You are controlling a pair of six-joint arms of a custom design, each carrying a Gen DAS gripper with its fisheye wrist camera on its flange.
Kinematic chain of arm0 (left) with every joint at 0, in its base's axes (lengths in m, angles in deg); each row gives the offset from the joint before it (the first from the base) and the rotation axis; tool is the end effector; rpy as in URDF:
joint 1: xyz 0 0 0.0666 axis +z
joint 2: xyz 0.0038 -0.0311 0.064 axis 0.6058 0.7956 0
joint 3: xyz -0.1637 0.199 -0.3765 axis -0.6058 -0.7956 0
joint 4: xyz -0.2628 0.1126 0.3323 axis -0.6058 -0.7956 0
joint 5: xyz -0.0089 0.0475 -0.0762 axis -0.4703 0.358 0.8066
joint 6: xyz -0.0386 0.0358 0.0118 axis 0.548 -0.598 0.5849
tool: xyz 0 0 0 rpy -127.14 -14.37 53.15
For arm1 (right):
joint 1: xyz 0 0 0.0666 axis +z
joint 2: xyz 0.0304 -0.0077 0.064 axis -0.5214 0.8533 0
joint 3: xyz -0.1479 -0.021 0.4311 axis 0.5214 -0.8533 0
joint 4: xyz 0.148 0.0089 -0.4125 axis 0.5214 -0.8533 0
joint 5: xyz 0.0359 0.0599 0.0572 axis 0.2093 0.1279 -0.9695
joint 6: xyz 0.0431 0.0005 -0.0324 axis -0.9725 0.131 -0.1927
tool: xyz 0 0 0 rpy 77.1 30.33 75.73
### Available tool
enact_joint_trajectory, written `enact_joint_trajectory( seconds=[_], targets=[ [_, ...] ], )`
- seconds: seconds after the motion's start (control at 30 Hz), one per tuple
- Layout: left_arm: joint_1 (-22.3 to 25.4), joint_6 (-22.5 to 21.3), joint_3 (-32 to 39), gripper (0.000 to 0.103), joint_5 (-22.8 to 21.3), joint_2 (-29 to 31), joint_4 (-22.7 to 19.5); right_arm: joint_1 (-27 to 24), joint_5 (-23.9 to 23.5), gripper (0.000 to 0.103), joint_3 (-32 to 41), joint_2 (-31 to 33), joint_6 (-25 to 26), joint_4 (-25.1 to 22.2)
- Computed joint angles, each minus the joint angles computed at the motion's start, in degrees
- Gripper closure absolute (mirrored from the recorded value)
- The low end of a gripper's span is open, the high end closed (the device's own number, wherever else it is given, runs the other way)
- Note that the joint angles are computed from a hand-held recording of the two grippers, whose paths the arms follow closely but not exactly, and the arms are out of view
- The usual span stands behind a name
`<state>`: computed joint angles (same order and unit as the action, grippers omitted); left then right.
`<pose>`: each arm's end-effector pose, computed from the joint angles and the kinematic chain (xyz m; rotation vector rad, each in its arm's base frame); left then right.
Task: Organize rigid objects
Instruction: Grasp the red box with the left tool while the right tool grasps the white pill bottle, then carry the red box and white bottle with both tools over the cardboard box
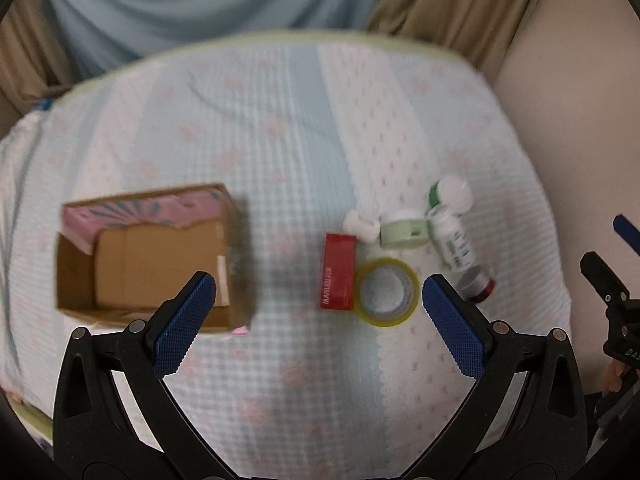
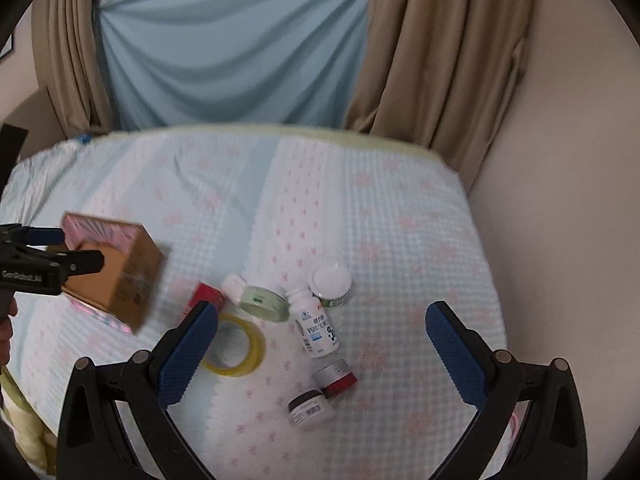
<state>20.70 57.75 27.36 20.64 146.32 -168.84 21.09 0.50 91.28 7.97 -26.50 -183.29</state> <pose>0.4586 -0.1451 0.5614 0.9358 2.6389 -0.2880 0.2481 0.2862 0.5570 0.5505 2.4235 -0.2924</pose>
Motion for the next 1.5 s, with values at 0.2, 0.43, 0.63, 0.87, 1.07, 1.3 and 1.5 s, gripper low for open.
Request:
enact_joint_trajectory(
  seconds=[0.2, 0.43, 0.63, 0.87, 1.07, 1.3, 1.5],
  targets=[
    [-4.73, 0.98, -3.82, 0.004, -6.51, 6.09, 1.75, -8.94, -7.67, 0.0, -11.02, -2.47, 14.44, 14.2],
    [-7.83, 2.54, -5.52, 0.005, -10.88, 12.45, 2.54, -15.46, -15.36, 0.005, -18.37, -0.29, 25.38, 23.84],
    [-8.71, 4.16, -5.89, 0.013, -12.49, 15.94, 2.59, -18.4, -19.69, 0.017, -22.13, 1.36, 31.34, 28.94],
    [-9.67, 4.83, -5.99, 0.049, -11.65, 18.97, 0.67, -20.32, -22.75, 0.033, -23.11, 3.82, 34.44, 31.64],
    [-11.28, 5.01, -7.6, 0.064, -11.11, 18.36, 2.4, -19.74, -23.25, 0.056, -22.35, 5.86, 35.19, 31.59],
    [-9.83, 4.41, -9.23, 0.065, -9.47, 16.96, 3.92, -19.18, -23.16, 0.056, -22.03, 5.56, 32.79, 30.85],
    [-8.02, 3.63, -9.16, 0.065, -8.19, 14.5, 3.53, -17.92, -22.85, 0.057, -22.14, 3.57, 27.76, 29.49]
  ],
)
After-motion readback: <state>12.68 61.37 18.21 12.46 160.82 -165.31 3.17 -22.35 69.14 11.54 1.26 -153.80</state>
